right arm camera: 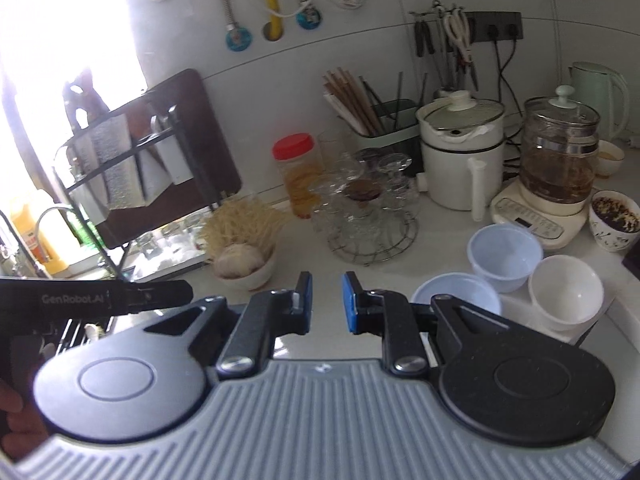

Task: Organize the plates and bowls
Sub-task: 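Move the left gripper away from the plates toward the light blue bowl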

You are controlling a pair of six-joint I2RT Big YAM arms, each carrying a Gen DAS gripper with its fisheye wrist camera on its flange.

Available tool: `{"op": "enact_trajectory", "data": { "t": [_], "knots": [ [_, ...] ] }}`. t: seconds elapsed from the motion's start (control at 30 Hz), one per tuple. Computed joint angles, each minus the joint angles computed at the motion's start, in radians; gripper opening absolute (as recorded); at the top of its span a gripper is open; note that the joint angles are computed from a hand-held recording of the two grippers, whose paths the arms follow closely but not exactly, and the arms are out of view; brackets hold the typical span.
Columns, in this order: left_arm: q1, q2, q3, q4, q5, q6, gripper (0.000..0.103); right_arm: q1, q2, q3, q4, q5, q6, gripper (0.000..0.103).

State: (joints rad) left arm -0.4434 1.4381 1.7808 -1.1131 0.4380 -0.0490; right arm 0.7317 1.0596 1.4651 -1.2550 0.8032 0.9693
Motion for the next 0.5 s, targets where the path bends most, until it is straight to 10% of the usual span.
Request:
{"op": "enact_trajectory", "data": {
  "t": [0.5],
  "knots": [
    [-0.206, 0.248, 0.215, -0.081, -0.097, -0.089, 0.034, -0.334, -0.146, -0.16, 0.041, -0.298, -0.11, 0.021]
  ]
}}
